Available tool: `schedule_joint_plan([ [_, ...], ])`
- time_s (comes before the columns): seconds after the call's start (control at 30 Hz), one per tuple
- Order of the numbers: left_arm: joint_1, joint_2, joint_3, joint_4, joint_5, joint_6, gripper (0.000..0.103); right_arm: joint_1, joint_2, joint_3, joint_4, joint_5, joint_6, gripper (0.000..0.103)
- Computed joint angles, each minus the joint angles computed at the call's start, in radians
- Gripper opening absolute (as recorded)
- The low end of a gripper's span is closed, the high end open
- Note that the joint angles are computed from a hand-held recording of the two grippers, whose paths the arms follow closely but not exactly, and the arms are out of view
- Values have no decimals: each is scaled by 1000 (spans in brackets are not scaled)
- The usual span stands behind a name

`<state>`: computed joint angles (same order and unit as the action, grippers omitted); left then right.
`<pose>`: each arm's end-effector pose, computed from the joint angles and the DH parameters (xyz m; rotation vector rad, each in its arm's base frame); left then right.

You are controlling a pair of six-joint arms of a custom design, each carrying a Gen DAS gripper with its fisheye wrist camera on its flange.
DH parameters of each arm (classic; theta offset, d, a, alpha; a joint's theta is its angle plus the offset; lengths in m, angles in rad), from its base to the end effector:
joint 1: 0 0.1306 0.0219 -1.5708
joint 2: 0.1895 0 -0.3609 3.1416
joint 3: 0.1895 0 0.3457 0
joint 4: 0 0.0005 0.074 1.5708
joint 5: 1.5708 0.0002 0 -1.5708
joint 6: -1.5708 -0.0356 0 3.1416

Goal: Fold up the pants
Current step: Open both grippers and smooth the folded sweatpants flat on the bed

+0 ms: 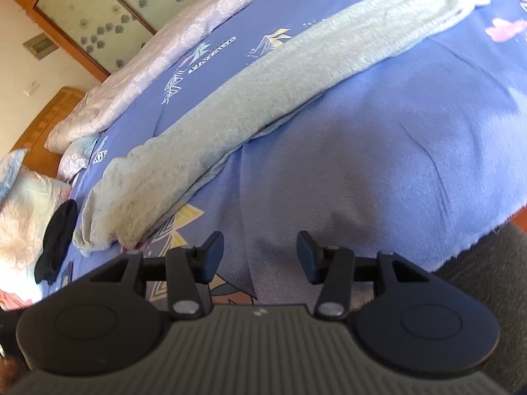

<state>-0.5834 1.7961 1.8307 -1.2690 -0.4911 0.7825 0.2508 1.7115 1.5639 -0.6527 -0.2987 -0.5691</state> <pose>0.4659 -0.2880 0.3733 -0.3639 2.5442 0.2240 0.5361 0.1476 0.3435 0.2407 2.4426 0.7340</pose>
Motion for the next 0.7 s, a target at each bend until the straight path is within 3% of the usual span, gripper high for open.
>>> schedule_joint_plan([
  [0.23,10,59,118,-22,-19,-39,59,-18,6,10,17,16,-29,52],
  [0.43,1,159,282,-101,-32,-51,59,-63,17,23,22,19,-4,52],
  [0.7,-15,300,504,-223,-46,-83,61,-114,23,-1,54,-51,-74,52],
])
